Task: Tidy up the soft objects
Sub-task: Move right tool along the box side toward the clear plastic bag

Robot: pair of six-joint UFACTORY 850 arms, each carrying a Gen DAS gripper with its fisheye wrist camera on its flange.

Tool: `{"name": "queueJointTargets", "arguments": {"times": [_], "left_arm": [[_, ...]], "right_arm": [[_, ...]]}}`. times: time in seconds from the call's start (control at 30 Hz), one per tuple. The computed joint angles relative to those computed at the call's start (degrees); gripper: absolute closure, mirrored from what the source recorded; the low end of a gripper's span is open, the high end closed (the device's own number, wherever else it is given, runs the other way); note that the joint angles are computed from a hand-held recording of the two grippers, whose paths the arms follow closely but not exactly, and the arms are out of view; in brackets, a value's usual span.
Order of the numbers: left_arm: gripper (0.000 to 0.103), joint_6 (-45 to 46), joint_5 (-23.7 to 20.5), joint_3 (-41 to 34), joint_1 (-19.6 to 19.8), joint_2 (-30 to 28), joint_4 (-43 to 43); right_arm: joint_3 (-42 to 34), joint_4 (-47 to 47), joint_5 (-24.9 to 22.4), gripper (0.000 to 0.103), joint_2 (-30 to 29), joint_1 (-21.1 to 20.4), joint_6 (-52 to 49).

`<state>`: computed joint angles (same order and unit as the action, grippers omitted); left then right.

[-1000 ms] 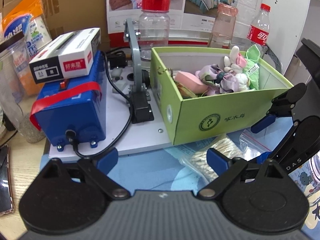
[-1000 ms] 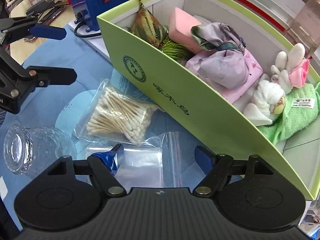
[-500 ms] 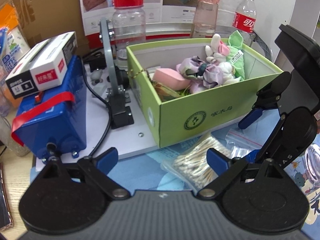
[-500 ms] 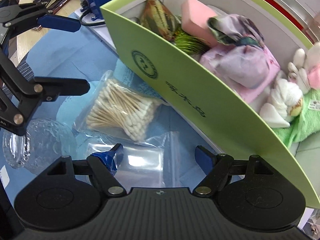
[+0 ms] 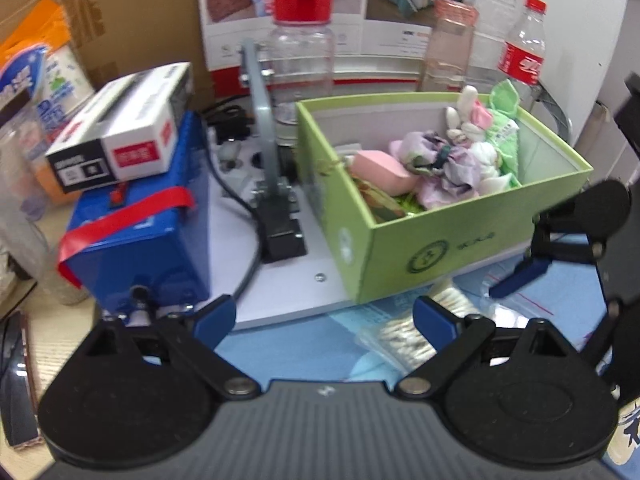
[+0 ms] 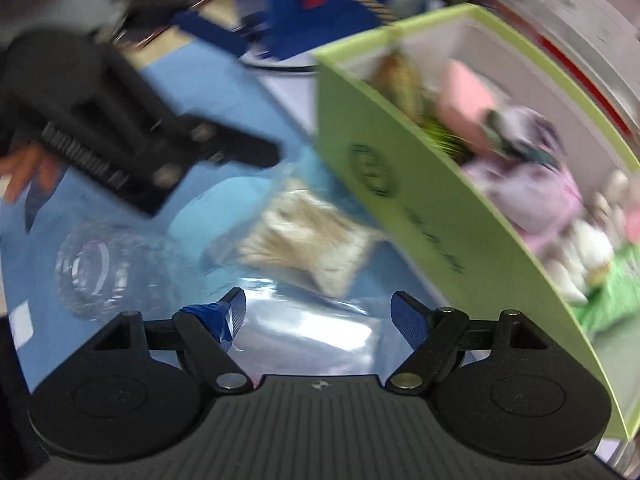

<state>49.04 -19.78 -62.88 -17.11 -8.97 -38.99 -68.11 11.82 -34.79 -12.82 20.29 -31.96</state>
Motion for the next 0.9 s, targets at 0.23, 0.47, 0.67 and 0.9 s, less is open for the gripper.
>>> {"name": "queueJointTargets", "arguments": {"times": [0.23,0.47,0.67,0.9], "left_arm": [[0.008,0.97,-1.39,-0.26,2.28,-0.28,-2.33],[0.009,5.18,-8.43,-2.27,1.29,-1.92,-4.11],[0.009,-1.23,-14.36,-7.37,-2.4,-6.94,1.81],[0.009,-7.45,-15.6,-11.63,-6.52,-11.33,13.93]], "right_arm": [[-2.28,-12.54,-2.79,0.036,-3.3,2.74,10.2],[-1.05,-16.95,-2.14,0.036,-2.35,-0.73,21.84],[6.26,-11.2,6.04,0.035,2.39,-6.04,23.82],[20.8,16.77,19.36,0.035,15.37,-11.73,3.47]]}}
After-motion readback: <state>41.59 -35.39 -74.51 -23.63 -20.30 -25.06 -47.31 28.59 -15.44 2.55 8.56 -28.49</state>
